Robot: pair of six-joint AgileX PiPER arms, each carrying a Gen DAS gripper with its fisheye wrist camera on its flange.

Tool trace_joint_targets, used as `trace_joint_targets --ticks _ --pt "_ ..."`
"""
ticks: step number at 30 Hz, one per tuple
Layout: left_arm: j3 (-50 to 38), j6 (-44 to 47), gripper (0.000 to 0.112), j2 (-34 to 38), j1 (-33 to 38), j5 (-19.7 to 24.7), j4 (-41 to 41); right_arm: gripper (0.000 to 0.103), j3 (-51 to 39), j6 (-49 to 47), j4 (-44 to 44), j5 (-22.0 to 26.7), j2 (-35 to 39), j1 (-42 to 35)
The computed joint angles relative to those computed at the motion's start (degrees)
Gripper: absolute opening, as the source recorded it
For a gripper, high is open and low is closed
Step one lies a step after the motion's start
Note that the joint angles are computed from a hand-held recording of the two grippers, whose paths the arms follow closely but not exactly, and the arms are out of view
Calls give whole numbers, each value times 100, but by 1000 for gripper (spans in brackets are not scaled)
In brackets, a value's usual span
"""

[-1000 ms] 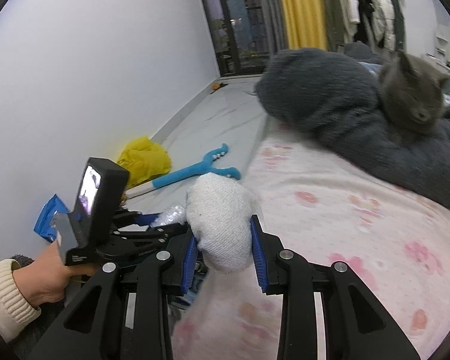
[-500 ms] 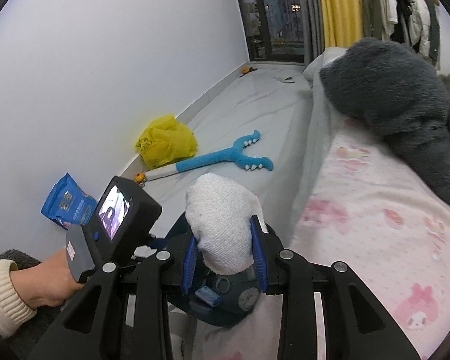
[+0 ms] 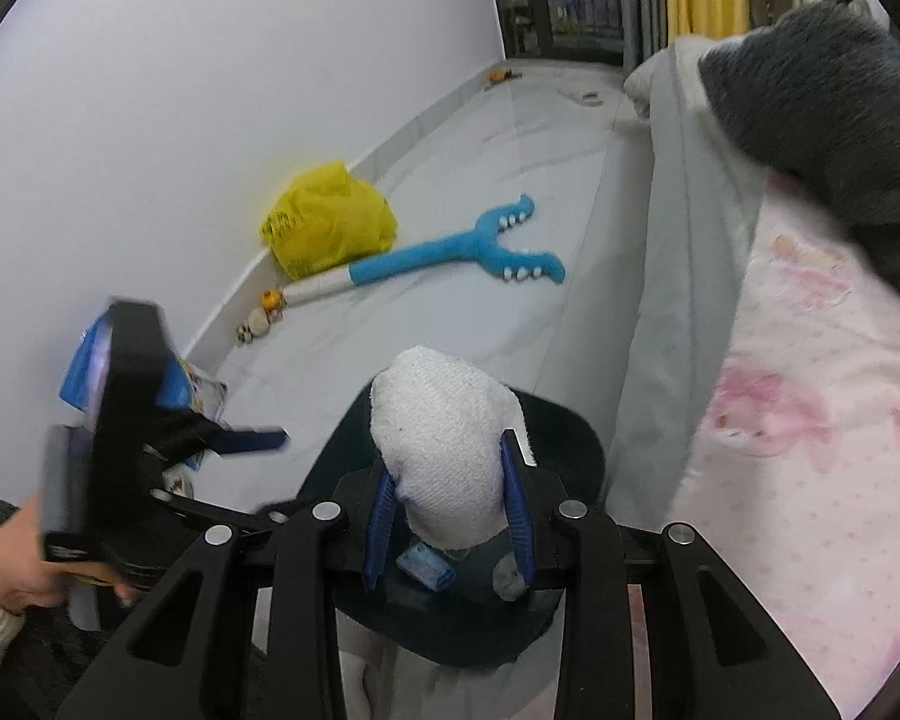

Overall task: Collect trash
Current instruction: 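Lower the right tool into the bin and open it to drop the cloth ball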

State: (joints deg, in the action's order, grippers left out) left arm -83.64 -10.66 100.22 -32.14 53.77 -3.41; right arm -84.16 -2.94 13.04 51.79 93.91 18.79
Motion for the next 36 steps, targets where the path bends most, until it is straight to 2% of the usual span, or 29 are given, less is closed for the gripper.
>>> trace_joint_targets --ticks 13,20,21,22,24,32,36 --pt "358 -334 81 -750 203 -679 479 33 -303 443 -391 513 956 416" --pt "338 -424 85 -1074 153 -783 703 38 -374 552 -523 668 1174 528" --pt "319 -477 89 -1110 130 -774 772 41 -361 554 -528 682 1158 536" --pt "288 -577 89 -1173 65 -771 901 52 -347 564 -529 689 1136 539" --pt "276 -741 90 -1289 -53 -795 1103 59 -314 556 -502 674 1097 531" --pt "-73 -1564 96 -1618 -570 -602 2075 60 80 462 -482 505 336 465" --pt "-246 -2040 98 -1647 -942 -392 2524 68 335 436 -546 362 -292 348"
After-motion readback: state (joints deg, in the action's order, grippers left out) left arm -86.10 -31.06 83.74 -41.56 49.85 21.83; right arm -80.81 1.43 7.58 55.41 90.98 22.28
